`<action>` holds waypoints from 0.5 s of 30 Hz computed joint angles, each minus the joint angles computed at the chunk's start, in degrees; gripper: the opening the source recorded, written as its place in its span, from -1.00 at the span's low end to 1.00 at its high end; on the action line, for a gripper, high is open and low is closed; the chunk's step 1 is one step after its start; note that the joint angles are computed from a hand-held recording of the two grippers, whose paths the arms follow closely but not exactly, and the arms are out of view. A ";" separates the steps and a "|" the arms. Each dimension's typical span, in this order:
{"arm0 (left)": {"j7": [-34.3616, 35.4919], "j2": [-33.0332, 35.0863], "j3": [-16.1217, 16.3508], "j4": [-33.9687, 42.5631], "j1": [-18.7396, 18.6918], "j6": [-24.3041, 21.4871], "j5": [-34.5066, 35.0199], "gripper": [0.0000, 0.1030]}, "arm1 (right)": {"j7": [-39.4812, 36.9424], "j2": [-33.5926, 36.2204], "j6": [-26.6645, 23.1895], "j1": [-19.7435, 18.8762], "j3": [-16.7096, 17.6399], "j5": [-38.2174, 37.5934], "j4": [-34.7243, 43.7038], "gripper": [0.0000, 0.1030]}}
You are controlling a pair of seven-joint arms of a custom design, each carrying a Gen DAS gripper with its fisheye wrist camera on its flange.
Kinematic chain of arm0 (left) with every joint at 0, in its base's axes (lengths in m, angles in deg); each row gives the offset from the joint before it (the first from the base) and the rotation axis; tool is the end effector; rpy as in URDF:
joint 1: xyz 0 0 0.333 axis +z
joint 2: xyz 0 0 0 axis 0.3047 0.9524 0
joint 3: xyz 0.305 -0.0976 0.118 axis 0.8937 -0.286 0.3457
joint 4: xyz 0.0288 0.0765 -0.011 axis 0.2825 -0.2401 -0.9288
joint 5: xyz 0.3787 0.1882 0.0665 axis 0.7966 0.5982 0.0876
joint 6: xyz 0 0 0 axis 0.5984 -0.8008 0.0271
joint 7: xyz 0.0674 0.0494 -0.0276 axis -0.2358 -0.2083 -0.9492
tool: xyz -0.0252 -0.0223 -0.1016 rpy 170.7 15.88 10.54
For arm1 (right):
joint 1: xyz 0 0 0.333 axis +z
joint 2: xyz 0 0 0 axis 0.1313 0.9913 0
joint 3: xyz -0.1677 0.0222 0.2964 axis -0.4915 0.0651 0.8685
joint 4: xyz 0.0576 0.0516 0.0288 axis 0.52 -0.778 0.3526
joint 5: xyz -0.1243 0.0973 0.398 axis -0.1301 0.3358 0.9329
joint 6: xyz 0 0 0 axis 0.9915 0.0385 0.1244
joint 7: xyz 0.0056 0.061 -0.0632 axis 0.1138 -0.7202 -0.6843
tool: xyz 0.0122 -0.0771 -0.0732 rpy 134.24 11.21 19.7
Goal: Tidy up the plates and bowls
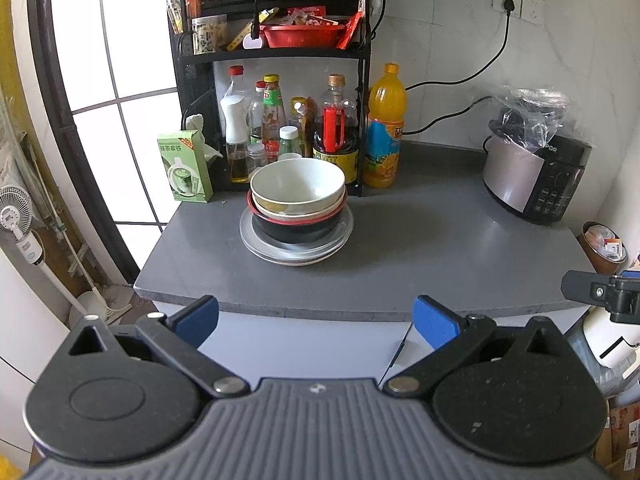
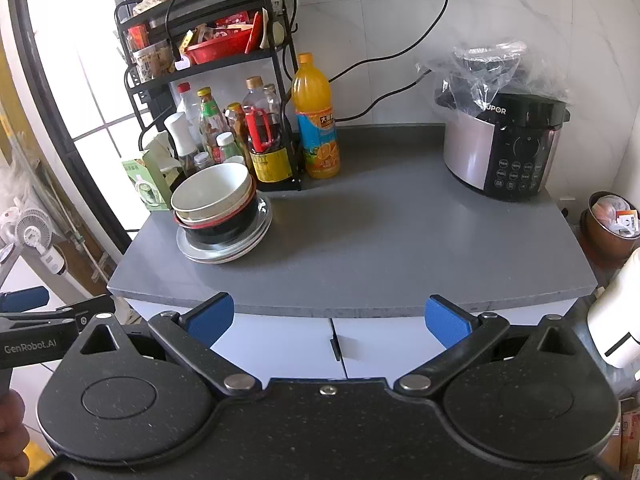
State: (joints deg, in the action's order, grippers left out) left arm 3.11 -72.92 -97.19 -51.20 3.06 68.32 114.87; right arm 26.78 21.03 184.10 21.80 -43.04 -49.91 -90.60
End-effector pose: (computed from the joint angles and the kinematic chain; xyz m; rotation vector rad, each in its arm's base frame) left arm 0.5428 -0.3080 0.6205 -1.7951 1.5483 -0.6736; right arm 0.5699 0.1649 0.6261 -1.7759 1.5142 -0.5272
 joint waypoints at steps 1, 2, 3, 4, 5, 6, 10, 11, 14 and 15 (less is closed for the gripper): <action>0.25 0.09 0.05 0.10 0.02 0.06 -0.10 0.99 | 0.10 -0.05 -0.01 -0.04 0.07 -0.22 -0.08 0.99; 0.29 0.07 0.04 0.07 0.00 0.09 -0.10 0.99 | 0.14 -0.09 -0.05 -0.04 0.10 -0.27 -0.16 0.99; 0.23 0.04 0.01 0.00 -0.03 0.07 0.01 0.99 | 0.06 -0.04 -0.23 -0.01 0.05 -0.12 -0.07 0.99; 0.23 0.05 0.00 0.00 -0.03 0.01 0.14 0.99 | 0.06 -0.09 -0.28 0.00 0.03 -0.04 -0.16 0.99; 0.16 0.10 -0.02 0.04 -0.05 -0.03 0.20 0.99 | 0.17 -0.14 -0.29 -0.05 0.08 -0.20 -0.26 0.99; 0.24 0.10 0.03 0.03 -0.05 0.17 -0.01 0.99 | 0.26 -0.23 -0.28 -0.09 0.10 -0.36 -0.36 0.99; 0.19 0.10 0.02 0.03 -0.10 0.21 -0.07 0.99 | 0.56 -0.59 -0.10 -0.17 0.08 -0.57 -0.77 0.99; 0.18 0.11 0.01 0.05 -0.11 0.16 -0.11 0.99 | 0.58 -0.65 -0.13 -0.15 0.06 -0.52 -0.82 0.99; 0.02 0.17 -0.11 0.18 -0.22 -0.31 0.18 0.99 | 0.42 -0.66 -0.21 -0.15 0.00 -0.53 -0.78 0.99; -0.04 0.20 -0.12 0.20 -0.27 -0.33 0.11 0.99 | 0.35 -0.76 -0.18 -0.15 -0.04 -0.47 -0.86 0.99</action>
